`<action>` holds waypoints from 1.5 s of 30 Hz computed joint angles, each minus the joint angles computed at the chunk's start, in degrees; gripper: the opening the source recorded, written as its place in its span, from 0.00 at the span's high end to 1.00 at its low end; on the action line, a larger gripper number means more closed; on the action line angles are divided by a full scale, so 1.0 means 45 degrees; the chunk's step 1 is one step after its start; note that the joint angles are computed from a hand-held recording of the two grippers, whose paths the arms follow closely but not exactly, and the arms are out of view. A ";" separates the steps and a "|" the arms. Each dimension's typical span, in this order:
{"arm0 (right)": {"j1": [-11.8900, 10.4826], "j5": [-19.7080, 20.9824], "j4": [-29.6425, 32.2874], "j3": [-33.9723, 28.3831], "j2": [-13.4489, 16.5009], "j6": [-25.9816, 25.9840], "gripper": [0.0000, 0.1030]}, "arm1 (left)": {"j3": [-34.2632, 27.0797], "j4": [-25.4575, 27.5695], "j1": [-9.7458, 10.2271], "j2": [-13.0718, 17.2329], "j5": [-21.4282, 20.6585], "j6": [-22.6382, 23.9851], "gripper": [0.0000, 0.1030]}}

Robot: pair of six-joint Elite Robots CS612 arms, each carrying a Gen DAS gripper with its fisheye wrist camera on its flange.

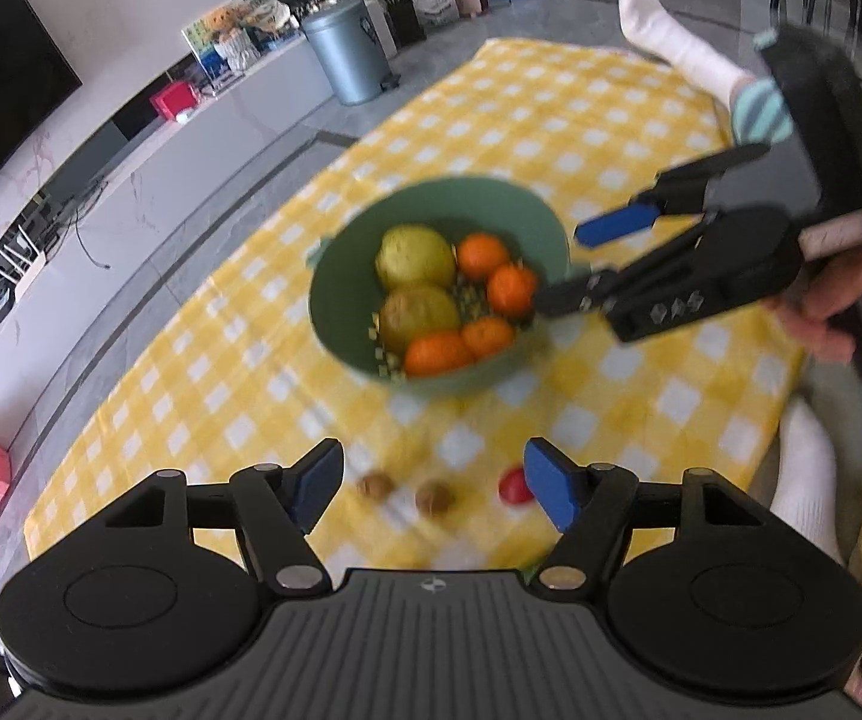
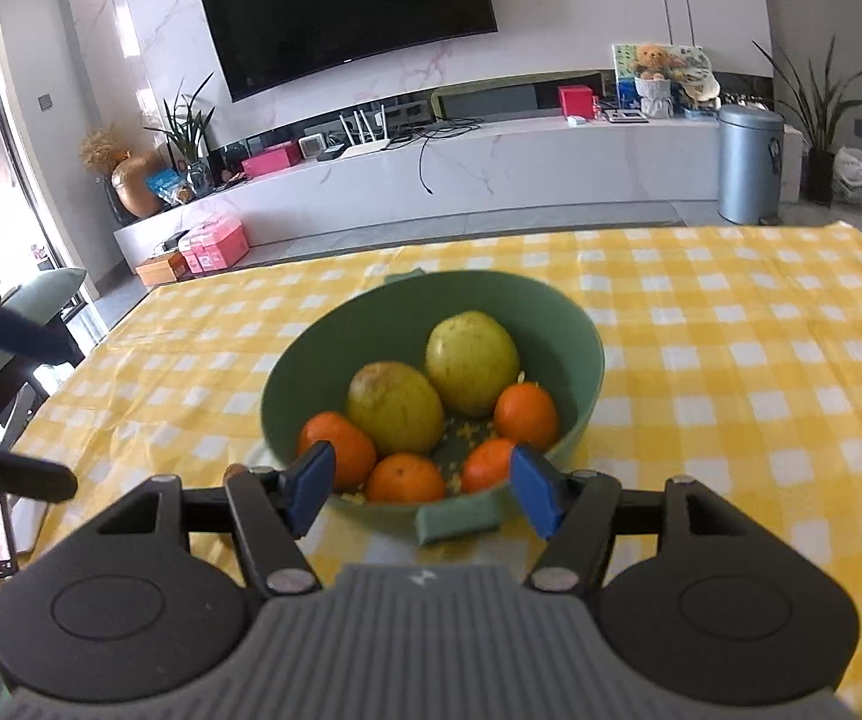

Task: Organize fruits
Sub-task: 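Move both open tools back toward the cucumber and small brown fruits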

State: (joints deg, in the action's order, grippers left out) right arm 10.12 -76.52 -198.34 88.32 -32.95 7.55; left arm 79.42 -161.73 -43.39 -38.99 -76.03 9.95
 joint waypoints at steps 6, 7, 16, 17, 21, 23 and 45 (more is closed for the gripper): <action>0.0081 0.0329 0.0132 0.0577 -0.0224 -0.0038 0.40 | 0.0707 0.0139 0.0036 -0.0103 -0.0268 -0.0142 0.22; 0.0093 0.0440 0.0240 0.0643 -0.0258 -0.0030 0.40 | 0.0814 0.0182 0.0044 -0.0108 -0.0408 -0.0160 0.22; 0.0255 0.1488 0.1584 0.0709 -0.0277 -0.0551 0.40 | 0.1327 0.0237 0.0103 0.0030 -0.0699 0.0013 0.22; 0.0280 0.1535 0.1737 0.0682 -0.0263 -0.0597 0.40 | 0.1355 0.0207 0.0136 0.0060 -0.0727 0.0009 0.22; 0.0347 0.1785 0.2305 0.0570 -0.0229 -0.0964 0.44 | 0.1372 0.0236 0.0288 0.0162 -0.0999 -0.0113 0.22; 0.0363 0.1992 0.2651 0.0479 -0.0213 -0.1152 0.45 | 0.1365 0.0185 0.0367 0.0201 -0.1205 -0.0233 0.22; 0.0449 0.2864 0.3338 -0.0339 0.0224 -0.1020 0.50 | 0.0671 0.0761 0.0928 0.0785 -0.2951 -0.0041 0.24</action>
